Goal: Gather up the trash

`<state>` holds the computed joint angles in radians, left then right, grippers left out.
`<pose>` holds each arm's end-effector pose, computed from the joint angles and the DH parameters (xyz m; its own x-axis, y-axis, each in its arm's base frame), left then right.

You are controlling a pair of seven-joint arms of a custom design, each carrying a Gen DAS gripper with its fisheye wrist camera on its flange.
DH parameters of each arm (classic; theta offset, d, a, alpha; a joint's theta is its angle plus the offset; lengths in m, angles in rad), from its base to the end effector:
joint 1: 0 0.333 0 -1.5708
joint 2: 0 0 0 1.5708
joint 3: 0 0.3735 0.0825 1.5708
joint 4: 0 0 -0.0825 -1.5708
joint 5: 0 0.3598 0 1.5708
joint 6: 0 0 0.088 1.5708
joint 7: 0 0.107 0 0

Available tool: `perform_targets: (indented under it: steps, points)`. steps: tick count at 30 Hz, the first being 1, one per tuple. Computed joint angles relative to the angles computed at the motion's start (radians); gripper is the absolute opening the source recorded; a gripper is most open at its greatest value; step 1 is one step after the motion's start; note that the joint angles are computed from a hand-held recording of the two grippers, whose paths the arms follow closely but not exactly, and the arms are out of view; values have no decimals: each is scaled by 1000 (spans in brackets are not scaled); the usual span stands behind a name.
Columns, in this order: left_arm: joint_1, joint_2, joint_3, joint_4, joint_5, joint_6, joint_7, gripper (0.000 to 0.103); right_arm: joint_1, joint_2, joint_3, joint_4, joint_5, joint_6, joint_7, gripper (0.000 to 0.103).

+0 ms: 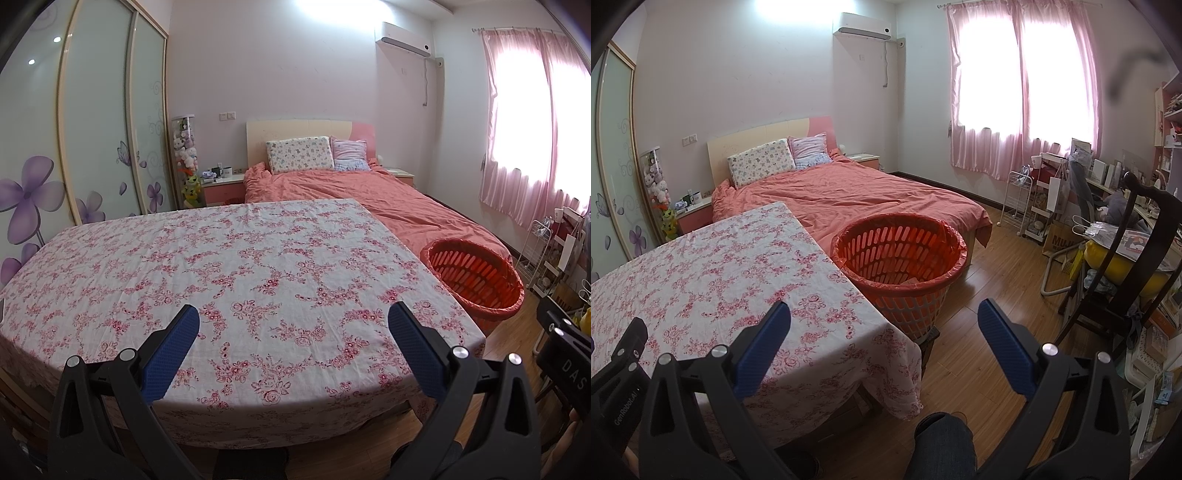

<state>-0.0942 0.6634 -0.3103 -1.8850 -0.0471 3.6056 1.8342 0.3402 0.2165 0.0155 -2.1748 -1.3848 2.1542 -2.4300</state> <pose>0.6638 -0.2235 0.3631 -0.4141 -0.9101 -0.0163 -0.4187 0.2063 -0.8844 0.5308 0.1540 0.3710 -0.7965 -0.6040 -0.0289 -0.2891 0.4223 -0.8591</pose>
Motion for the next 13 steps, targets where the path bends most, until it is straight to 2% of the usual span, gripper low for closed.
perform_targets:
  steps: [13]
  points:
    - [15, 3, -9, -8, 16, 0, -3, 101, 1, 1, -1, 2, 2, 0, -1, 99]
